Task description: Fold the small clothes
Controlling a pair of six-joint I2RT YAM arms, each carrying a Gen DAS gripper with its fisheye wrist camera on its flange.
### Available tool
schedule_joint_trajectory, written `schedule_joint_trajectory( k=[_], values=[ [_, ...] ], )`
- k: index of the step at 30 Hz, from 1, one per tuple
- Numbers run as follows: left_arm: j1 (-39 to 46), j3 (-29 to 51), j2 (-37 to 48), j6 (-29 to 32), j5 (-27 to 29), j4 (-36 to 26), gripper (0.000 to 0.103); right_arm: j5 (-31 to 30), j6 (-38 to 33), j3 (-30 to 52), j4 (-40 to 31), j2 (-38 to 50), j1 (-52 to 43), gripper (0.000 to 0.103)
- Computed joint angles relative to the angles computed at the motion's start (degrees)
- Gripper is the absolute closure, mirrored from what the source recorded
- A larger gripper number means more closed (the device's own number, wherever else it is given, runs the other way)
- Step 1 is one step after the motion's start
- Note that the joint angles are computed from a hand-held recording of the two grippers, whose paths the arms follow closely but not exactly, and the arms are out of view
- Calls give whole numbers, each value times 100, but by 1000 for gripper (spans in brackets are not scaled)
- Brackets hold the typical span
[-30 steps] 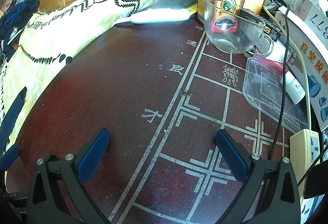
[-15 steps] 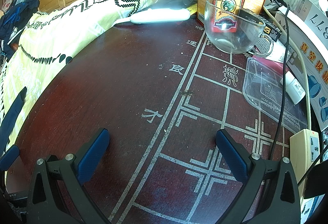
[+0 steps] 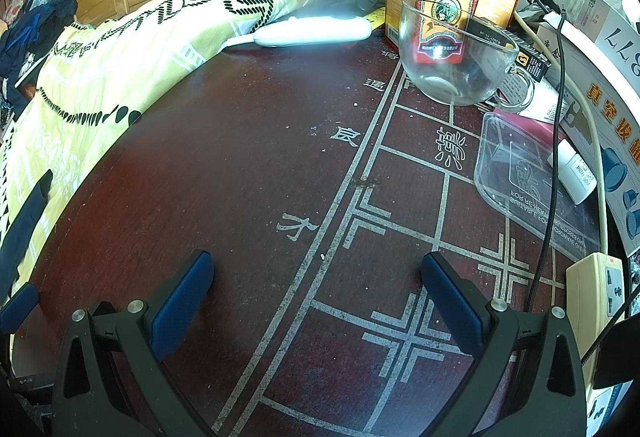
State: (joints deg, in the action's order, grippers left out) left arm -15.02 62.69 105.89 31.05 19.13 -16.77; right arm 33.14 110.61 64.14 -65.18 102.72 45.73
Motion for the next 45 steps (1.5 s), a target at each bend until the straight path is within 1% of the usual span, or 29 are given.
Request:
schedule_joint_trajectory(
  k=[8, 11, 13, 15, 16, 17, 18, 19, 20, 22, 25, 26, 27, 28, 30, 32, 33, 34, 36, 38, 40, 42, 43, 44, 45],
  values=[
    [-29, 65, 52, 45, 22, -28, 0, 2, 3, -1, 0, 0, 1, 0],
    [116, 329, 207, 489, 340, -364, 0, 8, -4, -13, 15, -9, 2, 0],
    [194, 411, 212, 842, 408, -646, 0, 22, -35, -60, 61, -53, 29, 0],
    [368, 643, 264, 1605, 537, -1312, 0, 44, -168, -121, 143, -98, 56, 0],
    [507, 705, 268, 1854, 622, -1572, 0, 53, -267, -136, 177, -116, 88, 0],
    [630, 710, 257, 1965, 709, -1696, 0, 57, -369, -168, 237, -150, 106, 0],
    [840, 627, 215, 2021, 915, -1722, 0, 10, -556, -207, 320, -219, 95, 0],
    [963, 525, 166, 1983, 1013, -1644, 0, -65, -832, -263, 446, -312, 54, 0],
    [1038, 436, 114, 1939, 1006, -1565, 0, -131, -1137, -341, 603, -418, -7, 0],
    [1140, 472, 126, 2040, 1109, -1722, 0, -226, -1562, -469, 826, -575, -121, 0],
    [1366, 675, 306, 2239, 1603, -2035, 0, -327, -1635, -435, 837, -573, -180, 0],
    [1425, 707, 352, 2501, 1704, -2114, 0, -357, -1644, -423, 846, -572, -185, 0],
    [1444, 685, 346, 2805, 1663, -2131, 0, -414, -1708, -413, 867, -584, -213, 0],
    [1465, 611, 294, 2949, 1623, -2086, 0, -489, -1787, -400, 889, -601, -229, 0],
    [1560, 643, 278, 3017, 1619, -2179, 0, -524, -1910, -481, 1107, -751, -190, 0],
    [1714, 879, 373, 3037, 1709, -2498, 2, -506, -1916, -634, 1444, -1000, -97, 0],
    [1825, 992, 386, 3030, 1802, -2594, 2, -386, -1857, -644, 1540, -1117, 6, 0],
    [1916, 1054, 377, 3059, 1894, -2627, 3, -290, -1810, -542, 1462, -1112, 86, 0],
    [2211, 1138, 197, 3195, 2214, -2558, 3, 1, -1841, -201, 1285, -1100, 267, 0],
    [2532, 1424, 135, 3250, 2539, -2644, 3, 377, -2020, 400, 949, -1006, 436, 0],
    [2837, 1900, 214, 3253, 2850, -2880, 3, 879, -2367, 1253, 657, -829, 612, 0],
    [3257, 2524, 268, 3111, 3295, -2995, 3, 1471, -2835, 2600, 66, -394, 772, 0],
    [3464, 2850, 298, 2960, 3518, -2931, 3, 1857, -3354, 3320, -6, -146, 844, 0],
    [3745, 3267, 302, 2588, 3797, -2648, 3, 2243, -3901, 4040, -26, 117, 963, 0],
    [3953, 3510, 264, 2144, 4000, -2233, 2, 2805, -5167, 4760, 557, 366, 1114, 0]
  ],
)
